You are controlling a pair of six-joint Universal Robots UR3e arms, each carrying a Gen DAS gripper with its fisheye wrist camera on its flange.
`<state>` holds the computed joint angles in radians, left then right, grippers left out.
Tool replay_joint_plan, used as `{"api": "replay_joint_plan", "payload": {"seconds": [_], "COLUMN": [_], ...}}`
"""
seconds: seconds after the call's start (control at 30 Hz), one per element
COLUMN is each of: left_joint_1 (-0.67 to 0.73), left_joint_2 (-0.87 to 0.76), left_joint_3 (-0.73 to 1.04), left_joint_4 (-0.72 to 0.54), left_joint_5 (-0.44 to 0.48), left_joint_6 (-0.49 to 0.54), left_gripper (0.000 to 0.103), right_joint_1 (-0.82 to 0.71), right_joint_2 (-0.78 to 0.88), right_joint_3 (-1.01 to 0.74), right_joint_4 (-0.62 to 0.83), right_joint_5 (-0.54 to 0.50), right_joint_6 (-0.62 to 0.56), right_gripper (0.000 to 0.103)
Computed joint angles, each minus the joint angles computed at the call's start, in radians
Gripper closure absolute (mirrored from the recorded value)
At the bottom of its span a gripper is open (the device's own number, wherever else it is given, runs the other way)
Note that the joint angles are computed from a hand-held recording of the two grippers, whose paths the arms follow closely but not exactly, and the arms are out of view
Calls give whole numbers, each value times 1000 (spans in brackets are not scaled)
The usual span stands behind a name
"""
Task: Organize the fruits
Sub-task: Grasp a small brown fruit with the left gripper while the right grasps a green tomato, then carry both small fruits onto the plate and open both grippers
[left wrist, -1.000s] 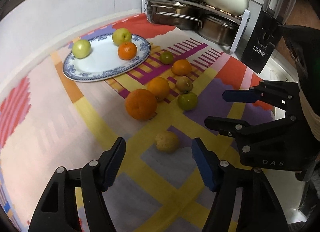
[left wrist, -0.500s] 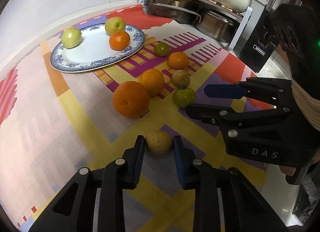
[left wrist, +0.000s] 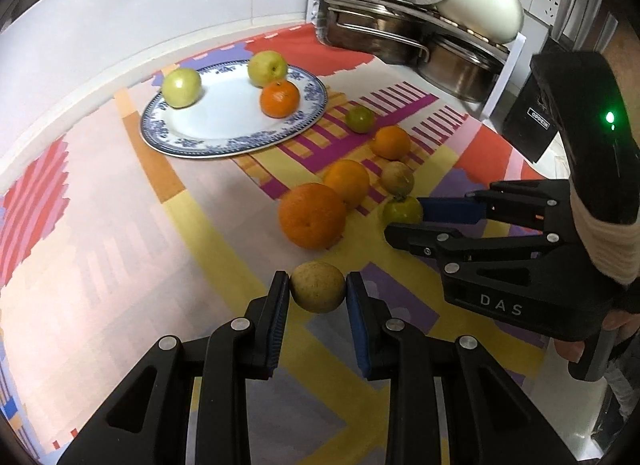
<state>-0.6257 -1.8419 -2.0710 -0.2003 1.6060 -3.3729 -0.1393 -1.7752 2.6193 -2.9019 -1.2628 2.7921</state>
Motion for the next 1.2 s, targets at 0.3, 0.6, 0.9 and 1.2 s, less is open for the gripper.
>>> {"api": "replay_joint_plan", "payload": {"seconds": [0.3,0.6,0.9,1.2], "left_joint_1": [12,30,104,212], "left_joint_2": [43,105,132,34], "left_joint_3": [-44,-48,3,179], "left_joint_4": [26,31,40,-37], "left_joint_5": [9,18,22,-12], "left_joint_6": [0,24,110,165], "left_gripper": [74,74,74,74], "right_joint_1": [32,49,133,188], "right_joint_2": [-27,-205,-88,179], "right_joint_3": [5,-10,-168,-447], "right_joint_4": [-3,115,52,35], "right_joint_5": [-23,-24,-62,-94], "right_joint_6": [31,72,136,161], "right_gripper": [72,72,72,72]}}
